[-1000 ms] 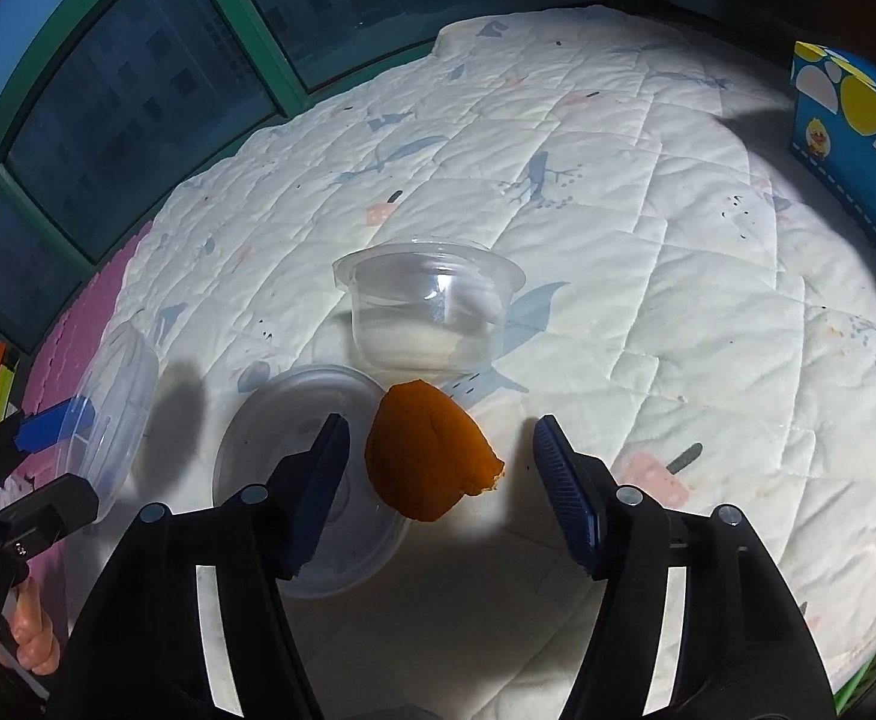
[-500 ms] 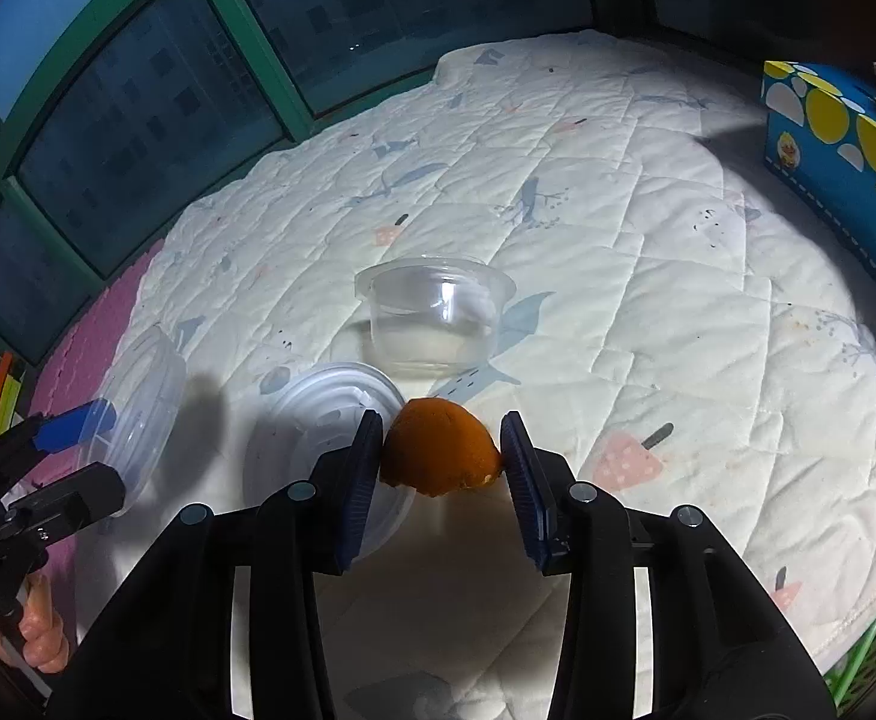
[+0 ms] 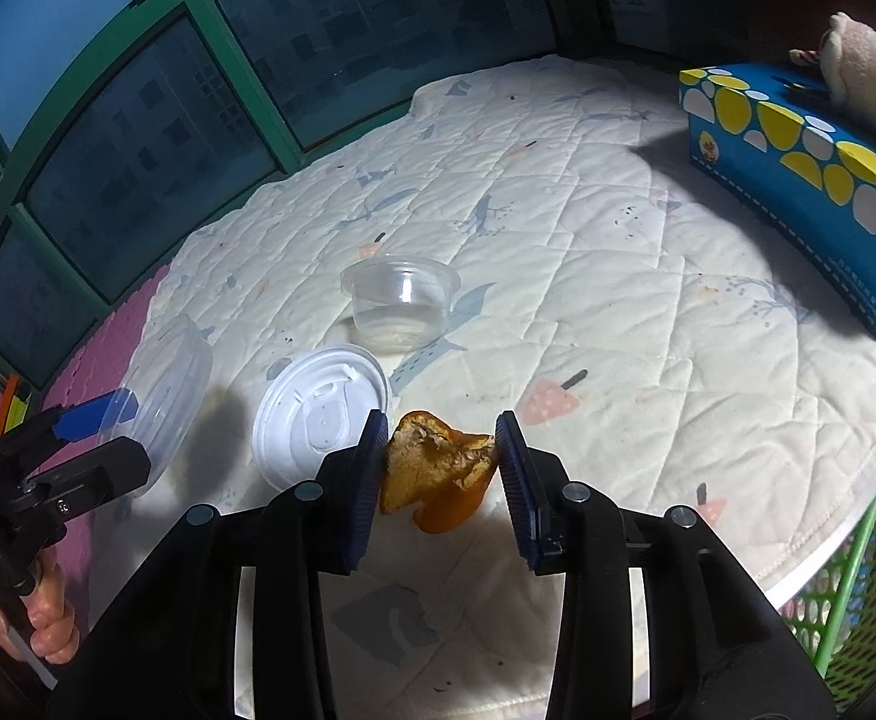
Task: Collect trash
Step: 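Carry the orange peel to the green basket and open the right gripper while the left carries the lid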
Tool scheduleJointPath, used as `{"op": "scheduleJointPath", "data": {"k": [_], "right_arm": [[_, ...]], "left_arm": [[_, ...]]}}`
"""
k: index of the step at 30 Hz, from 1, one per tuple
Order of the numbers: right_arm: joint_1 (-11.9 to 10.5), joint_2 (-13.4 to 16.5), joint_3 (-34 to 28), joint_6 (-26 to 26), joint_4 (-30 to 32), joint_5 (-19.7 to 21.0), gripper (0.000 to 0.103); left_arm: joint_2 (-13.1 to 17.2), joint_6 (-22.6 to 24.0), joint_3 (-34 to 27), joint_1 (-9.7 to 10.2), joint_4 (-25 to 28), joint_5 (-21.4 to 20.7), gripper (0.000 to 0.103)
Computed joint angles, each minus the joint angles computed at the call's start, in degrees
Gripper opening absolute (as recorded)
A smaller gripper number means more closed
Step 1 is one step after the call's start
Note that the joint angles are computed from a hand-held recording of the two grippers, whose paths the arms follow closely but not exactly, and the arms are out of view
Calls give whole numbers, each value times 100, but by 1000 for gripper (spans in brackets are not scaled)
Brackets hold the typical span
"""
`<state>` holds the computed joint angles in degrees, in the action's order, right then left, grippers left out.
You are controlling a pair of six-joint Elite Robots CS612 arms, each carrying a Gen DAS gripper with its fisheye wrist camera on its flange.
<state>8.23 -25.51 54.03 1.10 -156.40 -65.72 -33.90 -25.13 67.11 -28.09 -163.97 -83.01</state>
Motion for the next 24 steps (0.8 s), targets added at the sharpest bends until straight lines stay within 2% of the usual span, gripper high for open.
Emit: {"op": "scheduleJointPath", "data": {"k": [12,18,24], "right_arm": [[-279,-600,1222,270,-991,-290,38],[-525,-898,1897,515,-1359,-811,38],[-807,-1074,2382,683,-1371,-1421,38]], "left_arm": [[118,354,-297,-182,58,-287,89],[269,655,-619,-335,222,-544,89],[481,867,-1066,-488,457,-822,89]]}}
